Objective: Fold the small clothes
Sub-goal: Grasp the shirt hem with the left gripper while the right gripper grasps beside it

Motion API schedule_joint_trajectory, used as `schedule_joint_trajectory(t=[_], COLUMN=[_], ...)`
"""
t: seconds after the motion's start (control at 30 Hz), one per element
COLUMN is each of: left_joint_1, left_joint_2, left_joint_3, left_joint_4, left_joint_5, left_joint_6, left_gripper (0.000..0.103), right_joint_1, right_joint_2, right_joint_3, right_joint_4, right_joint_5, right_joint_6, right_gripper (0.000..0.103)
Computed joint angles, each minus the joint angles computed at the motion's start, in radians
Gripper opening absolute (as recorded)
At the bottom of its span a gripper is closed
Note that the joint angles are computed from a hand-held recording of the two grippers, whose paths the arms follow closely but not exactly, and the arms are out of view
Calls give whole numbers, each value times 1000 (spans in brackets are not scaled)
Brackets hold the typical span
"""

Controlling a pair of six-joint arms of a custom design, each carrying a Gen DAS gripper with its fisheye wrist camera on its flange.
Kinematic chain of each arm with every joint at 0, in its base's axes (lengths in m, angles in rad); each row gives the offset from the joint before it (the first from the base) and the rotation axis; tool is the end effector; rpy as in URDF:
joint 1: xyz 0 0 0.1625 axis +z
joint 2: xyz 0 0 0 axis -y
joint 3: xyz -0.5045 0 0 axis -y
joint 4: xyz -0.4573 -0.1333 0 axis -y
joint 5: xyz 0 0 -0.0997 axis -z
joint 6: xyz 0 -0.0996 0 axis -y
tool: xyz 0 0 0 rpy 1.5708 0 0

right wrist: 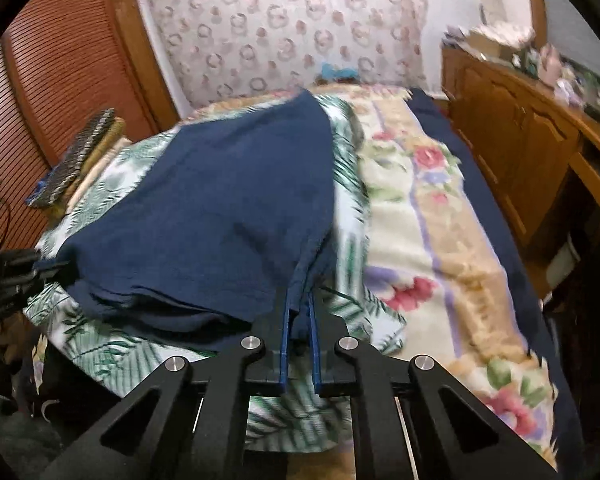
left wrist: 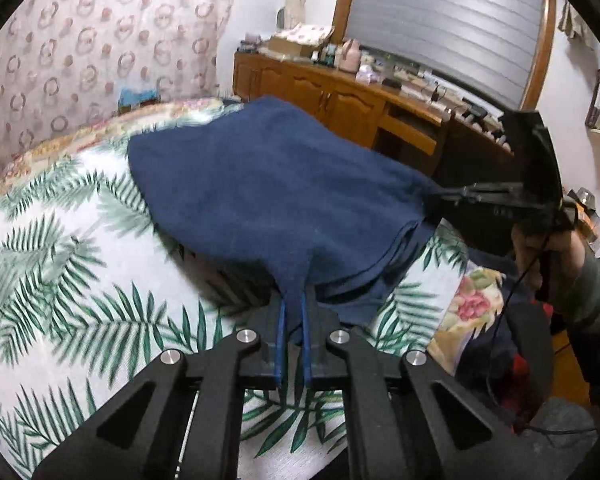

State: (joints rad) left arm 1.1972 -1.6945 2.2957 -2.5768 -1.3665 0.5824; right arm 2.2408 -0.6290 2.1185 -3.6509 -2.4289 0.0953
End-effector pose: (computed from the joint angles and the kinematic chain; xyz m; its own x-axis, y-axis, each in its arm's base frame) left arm -0.0195 -0.4703 0.3541 -0.6012 0.7070 -0.3724 0.7976 0.5590 -0.2263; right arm 0.3958 -0.4062 0.0050 -0.8197 -0.0135 0.5726 -0.4398 0.6553 -0.6141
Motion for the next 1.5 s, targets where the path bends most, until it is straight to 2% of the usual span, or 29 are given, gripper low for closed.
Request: schedule_joint_trajectory(t=[0.13,0.27,0.43,0.53,0.63,1.0,1.1,1.2,1.27,1.33,1.4,1.47,1.5], left_joint_1=[-19,-10,20,45,53,92,114,117,126,131,129,129,128], left_joint_2=[-32,-53,29,110,199,417,441,442,437,435,436,441,445], left_joint_3=[-9,-37,-131,-203,-283,-486,-511,-502,-506,-517,-526,-531,-529], left_joint_4=[-9,-13,-48,-56,-76,-87,-59,-115,-132,-121,-90,-48,-27], left_joint_5=[-29,-83,-98,-88,-47,15,6,30,2,-11,-11,-5,0], left_joint_6=[2,-22,-49,-85,-89,-117,-138,-132,-147,-158,-149,-144,-142], left_gripper=[6,6,6,6,6,6,10,22,38,48,49,55,57], right_joint_1=[25,51,52,19,-24,-157,-171,-179,-181,-182,-176,-175,-172], right_joint_2=[0,-19,-28,-24,-11,55,65,76,76,75,81,82,82], right_joint_3=[-1,12,-42,-102,-175,-414,-439,-460,-475,-488,-500,-509,-513], right_joint_4=[-63,-146,-179,-166,-138,82,131,147,159,170,154,151,157], right_joint_5=[33,65,77,89,103,163,152,146,149,152,148,151,149], right_joint_6=[-34,-70,-187,-246,-280,-311,-304,-309,-311,-306,-321,-324,-322], right_gripper=[8,7,7,7,7,7,7,7,7,7,8,8,12])
